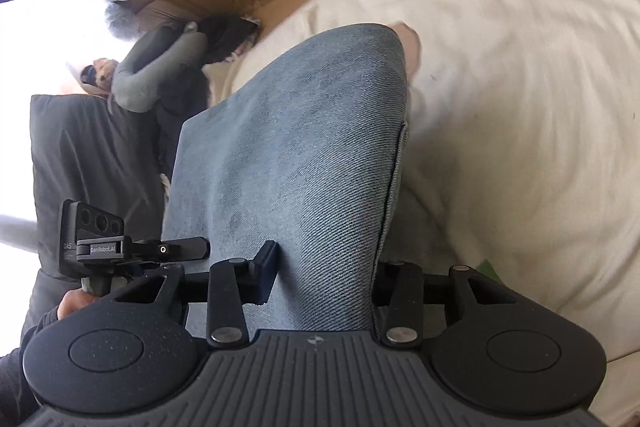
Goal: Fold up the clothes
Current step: 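Lift the folded jeans stack off the bed with both grippers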
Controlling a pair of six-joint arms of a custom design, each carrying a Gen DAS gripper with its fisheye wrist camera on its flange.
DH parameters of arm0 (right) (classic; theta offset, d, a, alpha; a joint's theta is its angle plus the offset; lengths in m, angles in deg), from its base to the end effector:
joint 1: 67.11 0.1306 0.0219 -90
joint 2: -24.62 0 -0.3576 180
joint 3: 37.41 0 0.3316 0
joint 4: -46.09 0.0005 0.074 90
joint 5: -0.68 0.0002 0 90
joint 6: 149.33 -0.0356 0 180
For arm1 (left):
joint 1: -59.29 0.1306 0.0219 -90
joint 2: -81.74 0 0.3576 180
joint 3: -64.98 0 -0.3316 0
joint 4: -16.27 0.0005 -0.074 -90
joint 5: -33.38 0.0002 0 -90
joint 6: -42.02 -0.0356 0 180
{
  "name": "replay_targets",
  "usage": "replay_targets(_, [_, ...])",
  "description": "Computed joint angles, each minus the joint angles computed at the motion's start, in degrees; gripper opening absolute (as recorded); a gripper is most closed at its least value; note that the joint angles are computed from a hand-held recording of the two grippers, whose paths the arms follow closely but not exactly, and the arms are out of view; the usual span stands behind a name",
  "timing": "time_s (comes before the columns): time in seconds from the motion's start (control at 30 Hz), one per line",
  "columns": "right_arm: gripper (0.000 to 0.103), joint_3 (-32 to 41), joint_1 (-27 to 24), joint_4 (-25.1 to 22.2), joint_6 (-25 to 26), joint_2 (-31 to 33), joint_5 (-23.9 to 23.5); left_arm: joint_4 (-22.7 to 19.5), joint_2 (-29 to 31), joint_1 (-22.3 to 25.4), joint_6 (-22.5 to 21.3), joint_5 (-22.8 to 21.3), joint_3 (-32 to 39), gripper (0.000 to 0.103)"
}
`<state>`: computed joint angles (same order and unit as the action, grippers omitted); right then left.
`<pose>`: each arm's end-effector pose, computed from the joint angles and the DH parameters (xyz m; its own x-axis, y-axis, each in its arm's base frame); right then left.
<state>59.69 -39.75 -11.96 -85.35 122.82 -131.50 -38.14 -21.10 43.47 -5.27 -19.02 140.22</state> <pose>0.3940 0.2302 0.3919 -0.9687 -0.1353 -0.2079 -0.2464 0.6223 0.7430 0.3118 -0.1114 0.3830 -0.9556 -0.2878 -0.0629 -0.1453 0.6463 -0.7492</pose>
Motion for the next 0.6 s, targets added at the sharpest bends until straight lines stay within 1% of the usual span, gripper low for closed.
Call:
replay_targets(0.13, [0.044,5.5,-0.09,-4.76,0.89,0.15,0.7,-4.57,1.05,-0.11,-0.14,-0.76,5.8,0.048])
replay_targets(0.33, [0.044,15.7,-0.74,-12.93,0.44,1.15,0.56,-12.31,3.37,-1.08,-0.11,-2.15,17.01,0.048])
replay_targets(0.47, [0.044,26.25,-1.23,-20.52,0.65,3.54,0.46,-17.4,5.65,-1.69,0.54,-2.89,25.64,0.048])
replay_targets(0.6, [0.044,40.79,-2.05,-30.37,1.51,7.8,0.56,-23.82,10.04,-3.4,0.82,-4.05,37.3,0.048])
